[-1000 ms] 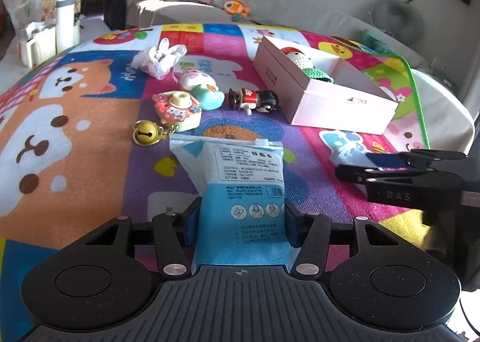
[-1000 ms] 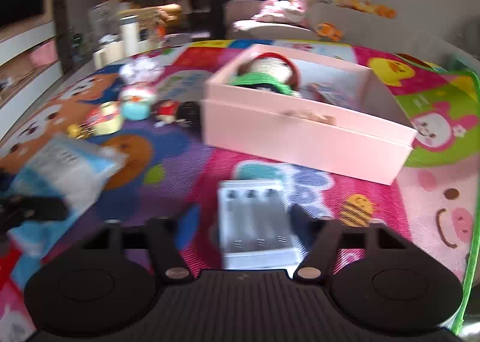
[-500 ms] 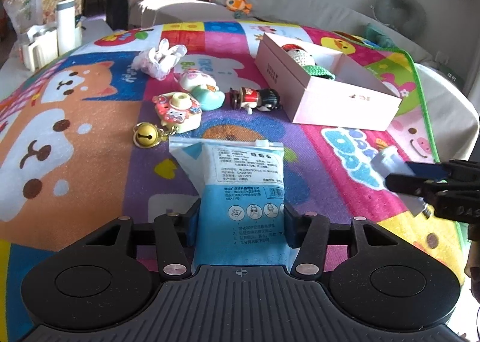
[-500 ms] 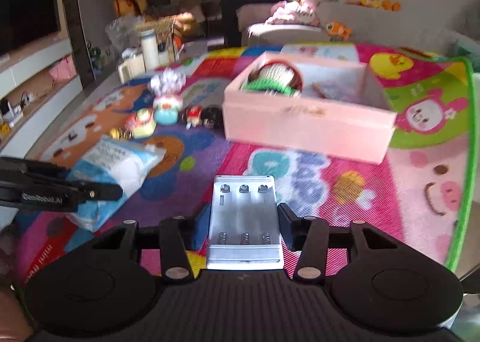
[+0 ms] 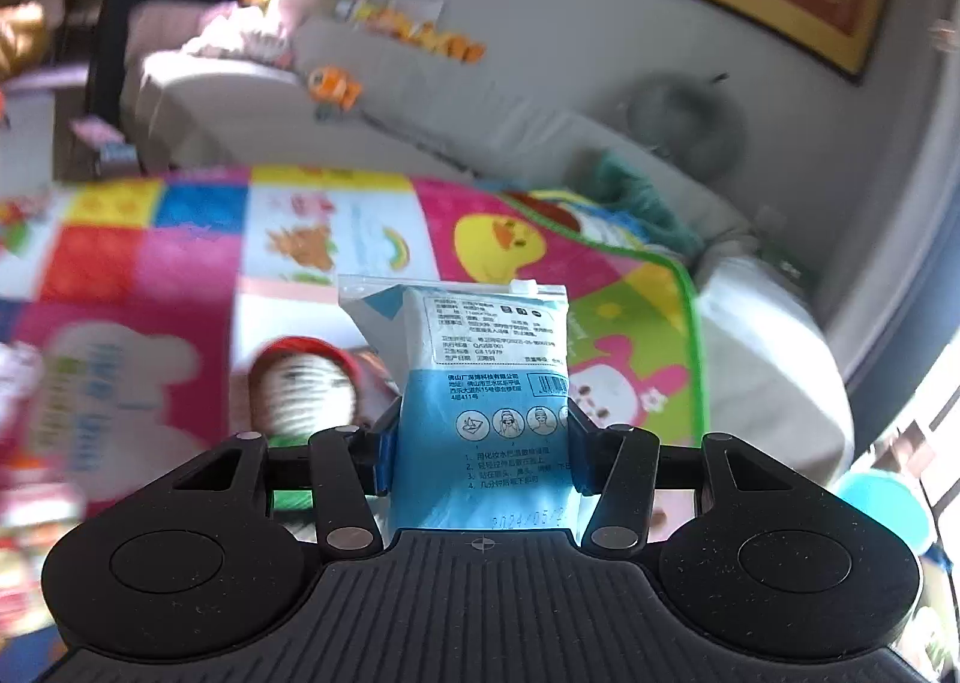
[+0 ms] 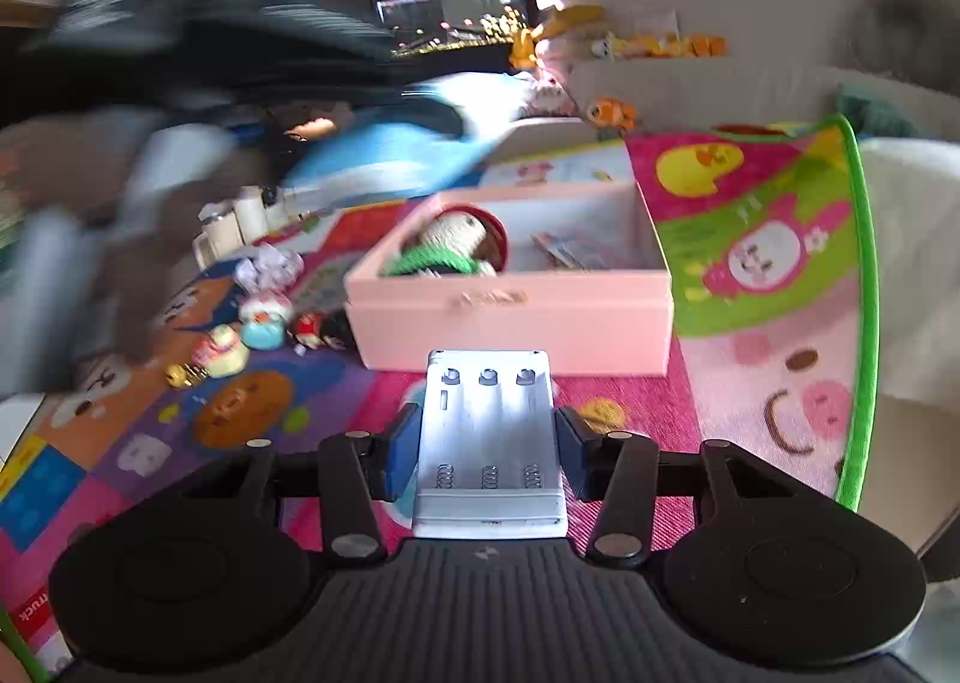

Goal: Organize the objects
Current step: 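Drop blue pack into pink box with left tool while right drops white tray in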

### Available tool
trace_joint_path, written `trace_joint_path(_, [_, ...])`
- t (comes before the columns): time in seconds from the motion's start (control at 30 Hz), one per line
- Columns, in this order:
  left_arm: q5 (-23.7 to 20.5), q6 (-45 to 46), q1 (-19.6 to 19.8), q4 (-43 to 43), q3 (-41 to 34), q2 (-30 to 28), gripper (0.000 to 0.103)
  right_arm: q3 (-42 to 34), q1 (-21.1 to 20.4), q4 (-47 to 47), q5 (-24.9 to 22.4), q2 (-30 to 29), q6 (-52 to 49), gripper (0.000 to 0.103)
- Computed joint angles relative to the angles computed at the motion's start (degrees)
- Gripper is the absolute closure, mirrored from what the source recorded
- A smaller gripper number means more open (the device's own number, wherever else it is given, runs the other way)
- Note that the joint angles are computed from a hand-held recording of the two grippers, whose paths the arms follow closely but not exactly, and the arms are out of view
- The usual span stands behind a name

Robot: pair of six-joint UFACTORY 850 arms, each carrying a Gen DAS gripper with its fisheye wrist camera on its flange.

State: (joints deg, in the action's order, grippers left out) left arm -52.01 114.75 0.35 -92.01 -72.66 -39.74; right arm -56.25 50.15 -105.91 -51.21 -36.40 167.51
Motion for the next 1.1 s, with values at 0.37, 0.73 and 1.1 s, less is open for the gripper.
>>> trace_joint_path(0.37, [11.13, 14.82, -3.45, -12.94, 4.55, 0.56, 0.044, 4.16, -0.86, 0.27, -0.87, 0.87, 5.99, 0.056])
trace_joint_path(0.73, [-4.64, 22.0, 8.01, -5.54, 9.44, 3.38, 0.047, 6.05, -4.56, -3.74, -2.75, 5.82, 7.93, 0.056])
trace_joint_path(1.1, [-2.68, 11.11, 16.76, -1.63, 4.84, -1.7, 0.047, -4.25, -18.27, -5.26, 11.03, 4.0, 5.84, 0.041])
